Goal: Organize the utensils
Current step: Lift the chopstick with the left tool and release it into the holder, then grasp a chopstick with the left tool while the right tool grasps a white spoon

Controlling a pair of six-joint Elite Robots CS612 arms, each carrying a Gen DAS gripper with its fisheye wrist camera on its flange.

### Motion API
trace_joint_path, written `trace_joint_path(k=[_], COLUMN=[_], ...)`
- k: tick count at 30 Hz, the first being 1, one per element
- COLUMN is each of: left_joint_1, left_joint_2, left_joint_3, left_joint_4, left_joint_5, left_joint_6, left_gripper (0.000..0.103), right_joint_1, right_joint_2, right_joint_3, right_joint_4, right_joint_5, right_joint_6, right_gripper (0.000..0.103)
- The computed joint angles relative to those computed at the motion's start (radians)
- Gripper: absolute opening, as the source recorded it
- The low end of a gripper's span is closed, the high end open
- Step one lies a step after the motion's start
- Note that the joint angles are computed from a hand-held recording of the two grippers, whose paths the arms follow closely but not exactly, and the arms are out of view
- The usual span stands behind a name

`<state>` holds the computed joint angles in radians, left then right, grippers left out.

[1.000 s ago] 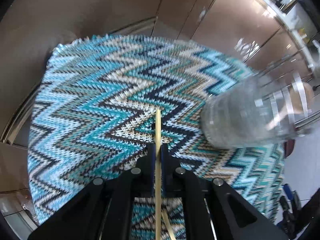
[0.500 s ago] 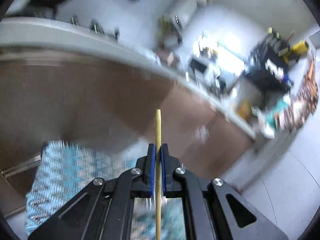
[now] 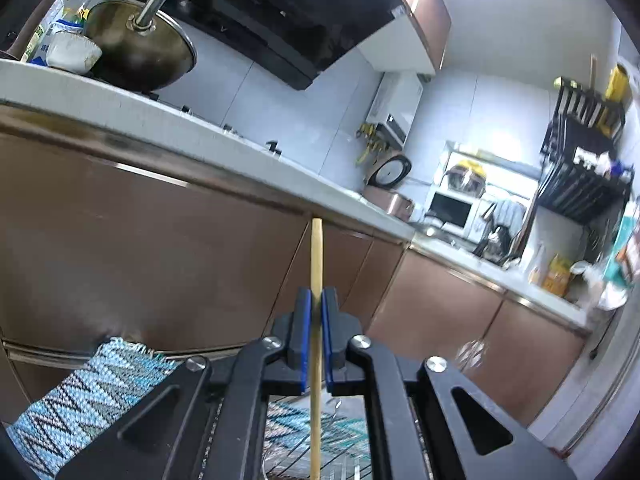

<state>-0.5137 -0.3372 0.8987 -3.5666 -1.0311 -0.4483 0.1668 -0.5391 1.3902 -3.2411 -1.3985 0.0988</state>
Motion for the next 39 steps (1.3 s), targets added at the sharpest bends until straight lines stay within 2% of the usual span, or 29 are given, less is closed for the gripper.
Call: trace_joint_path(k=[4, 8, 11, 14, 18, 20, 22, 24, 26, 29, 32, 35, 36, 39], left_joint_1=[-0.011, -0.015, -0.021, -0.030, -0.031, -0.029, -0.026, -0.024, -0.018, -0.005, 0.014, 0.032, 0.045, 0.069], left_joint_2=[0.009, -0.021, -0.064, -0.117, -0.202, -0.240, -0.294, -0.335, -0.385, -0.436, -0.488, -0.520, -0.527, -0.519], left_joint_3=[0.007, 0.059, 0.128, 0.207, 0.327, 0.377, 0.449, 0.508, 0.578, 0.649, 0.721, 0.773, 0.786, 0.793], left_joint_4=[-0.005, -0.018, -0.065, -0.133, -0.179, -0.174, -0.145, -0.125, -0.080, -0.010, 0.107, 0.215, 0.268, 0.359], left_joint_5=[0.021, 0.005, -0.005, -0.006, -0.031, -0.040, -0.050, -0.048, -0.051, -0.078, -0.124, -0.200, -0.263, -0.391], left_joint_6=[0.011, 0.016, 0.035, 0.099, 0.117, 0.119, 0.117, 0.116, 0.109, 0.086, 0.043, 0.018, 0.002, -0.040], left_gripper=[0.007, 0.011, 0.021, 0.023, 0.027, 0.029, 0.030, 0.035, 0.048, 0.049, 0.049, 0.049, 0.048, 0.048], right_joint_1=[-0.002, 0.000, 0.001, 0.003, 0.005, 0.006, 0.009, 0.012, 0.017, 0.021, 0.023, 0.022, 0.022, 0.020], right_joint_2=[0.003, -0.002, -0.012, -0.027, -0.054, -0.069, -0.083, -0.098, -0.111, -0.130, -0.142, -0.150, -0.151, -0.149], right_joint_3=[-0.002, 0.007, 0.022, 0.045, 0.082, 0.103, 0.122, 0.141, 0.158, 0.184, 0.203, 0.216, 0.217, 0.214], right_joint_4=[-0.005, -0.016, -0.036, -0.062, -0.109, -0.135, -0.156, -0.177, -0.194, -0.211, -0.221, -0.221, -0.217, -0.194], right_joint_5=[0.006, 0.002, 0.000, -0.002, -0.002, -0.004, -0.006, -0.008, -0.009, -0.003, 0.010, 0.037, 0.044, 0.080], right_joint_6=[0.003, 0.002, 0.004, -0.002, 0.004, 0.005, 0.003, -0.003, -0.005, -0.008, -0.007, -0.002, -0.002, 0.001], right_gripper=[0.047, 0.047, 0.047, 0.047, 0.047, 0.047, 0.047, 0.047, 0.047, 0.047, 0.047, 0.047, 0.047, 0.047])
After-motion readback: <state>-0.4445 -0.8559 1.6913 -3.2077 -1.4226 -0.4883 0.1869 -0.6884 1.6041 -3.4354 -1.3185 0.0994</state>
